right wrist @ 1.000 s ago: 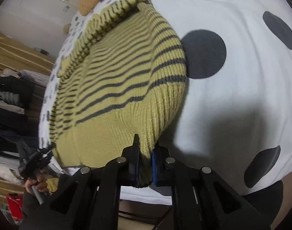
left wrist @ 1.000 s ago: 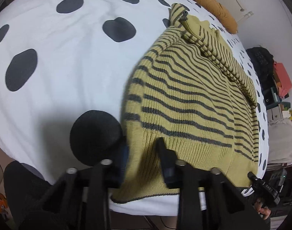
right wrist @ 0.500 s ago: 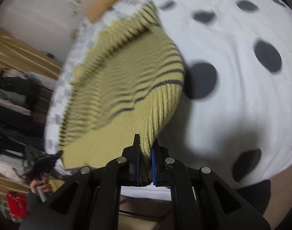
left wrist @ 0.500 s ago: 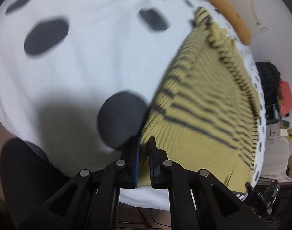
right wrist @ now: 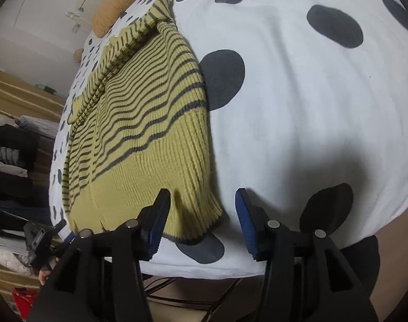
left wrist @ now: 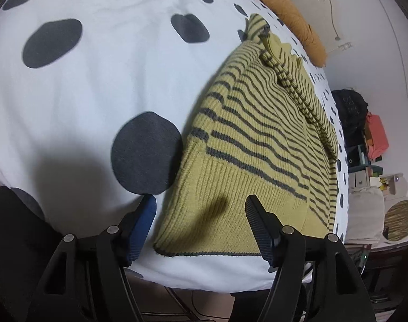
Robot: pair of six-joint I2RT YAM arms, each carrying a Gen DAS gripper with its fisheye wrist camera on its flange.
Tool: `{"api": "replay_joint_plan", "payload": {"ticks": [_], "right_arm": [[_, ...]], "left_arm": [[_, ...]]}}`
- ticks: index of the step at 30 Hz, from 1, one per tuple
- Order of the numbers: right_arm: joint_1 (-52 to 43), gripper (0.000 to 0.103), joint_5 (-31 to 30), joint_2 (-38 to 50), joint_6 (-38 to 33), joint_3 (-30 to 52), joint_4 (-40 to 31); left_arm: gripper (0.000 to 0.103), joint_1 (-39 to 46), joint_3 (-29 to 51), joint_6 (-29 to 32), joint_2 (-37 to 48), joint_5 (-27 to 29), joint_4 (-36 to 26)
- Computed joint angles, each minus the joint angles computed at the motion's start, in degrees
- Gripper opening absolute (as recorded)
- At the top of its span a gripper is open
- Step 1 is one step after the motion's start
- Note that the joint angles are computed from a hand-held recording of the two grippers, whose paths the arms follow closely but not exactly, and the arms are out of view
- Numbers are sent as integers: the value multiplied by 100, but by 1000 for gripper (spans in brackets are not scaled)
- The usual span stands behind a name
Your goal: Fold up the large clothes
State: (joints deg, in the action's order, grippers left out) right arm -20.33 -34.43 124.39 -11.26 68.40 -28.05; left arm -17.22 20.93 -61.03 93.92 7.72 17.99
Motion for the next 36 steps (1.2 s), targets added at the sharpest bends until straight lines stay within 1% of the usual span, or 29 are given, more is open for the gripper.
{"api": "replay_joint_plan", "payload": {"ticks": [3, 5, 6, 7, 8, 9, 10, 11, 14, 15, 17, 18, 20, 21, 23, 25, 27, 28, 30, 31, 33, 34, 35, 36], "right_arm": [[-29, 52, -457, 380, 4, 361, -278], [104, 54, -735, 544, 4, 525, -473], [216, 51, -776, 616, -51, 618, -611], [275, 39, -825, 671, -170, 692, -748], [366, 32, -876, 690, -223, 715, -787], [429, 24, -905, 652, -249, 694, -776], [464, 22, -1020, 631, -310, 709, -837], [480, 22, -1150, 552, -285, 685, -837], [483, 21, -1487, 348, -327, 764, -979], [473, 21, -1563, 321, -380, 891, -1162], [483, 21, -1749, 192, -263, 955, -1138], [489, 21, -1849, 153, -128, 1031, -1117], [486, 21, -2014, 145, 39, 1159, -1043], [514, 21, -2036, 121, 269, 1185, -919], [518, 21, -2171, 168, 388, 1363, -917], [592, 21, -2203, 195, 501, 1569, -937], [699, 21, -2055, 272, 540, 1936, -1062], [755, 21, -2017, 369, 604, 2227, -1153], [896, 21, -1994, 623, 992, 2911, -1140], [938, 21, -2010, 847, 1066, 3416, -1296], [1050, 21, -1994, 1474, 1348, 4777, -1717], [1120, 21, -1949, 1840, 1576, 5496, -1826], [1208, 21, -1877, 2227, 2021, 6216, -1725], [1290, 21, -1783, 2641, 2418, 6935, -1578]], "left_arm": [[69, -69, 195, 65, 415, 426, 273], [69, -199, 370, 90, 557, 389, 160], [69, -252, 458, 122, 591, 333, 45], [57, -299, 529, 122, 577, 230, -108], [33, -296, 564, 134, 538, 205, -234], [21, -256, 581, 166, 510, 222, -329], [14, -156, 544, 205, 458, 323, -329], [14, -21, 464, 248, 398, 465, -245], [12, 315, 350, 343, 27, 660, -250], [12, 416, 353, 377, -103, 717, -260], [12, 646, 386, 398, -267, 959, -96], [12, 718, 473, 419, -294, 1012, -91], [11, 802, 783, 577, -264, 1017, -353], [11, 829, 912, 624, -220, 1031, -428], [11, 893, 1197, 688, -57, 1132, -477], [11, 998, 1735, 901, 204, 1172, -788], [10, 1162, 2524, 1239, 524, 1123, -1286], [9, 1235, 2937, 1388, 705, 1049, -1510], [9, 1388, 3763, 1606, 1075, 965, -1953], [9, 1490, 4378, 1744, 1398, 912, -2240], [9, 1651, 5817, 1907, 2186, 809, -2986], [9, 1739, 6537, 1880, 2659, 770, -3063], [9, 1795, 7257, 1881, 3106, 753, -3292], [9, 1817, 7977, 1919, 3525, 677, -3680]]}}
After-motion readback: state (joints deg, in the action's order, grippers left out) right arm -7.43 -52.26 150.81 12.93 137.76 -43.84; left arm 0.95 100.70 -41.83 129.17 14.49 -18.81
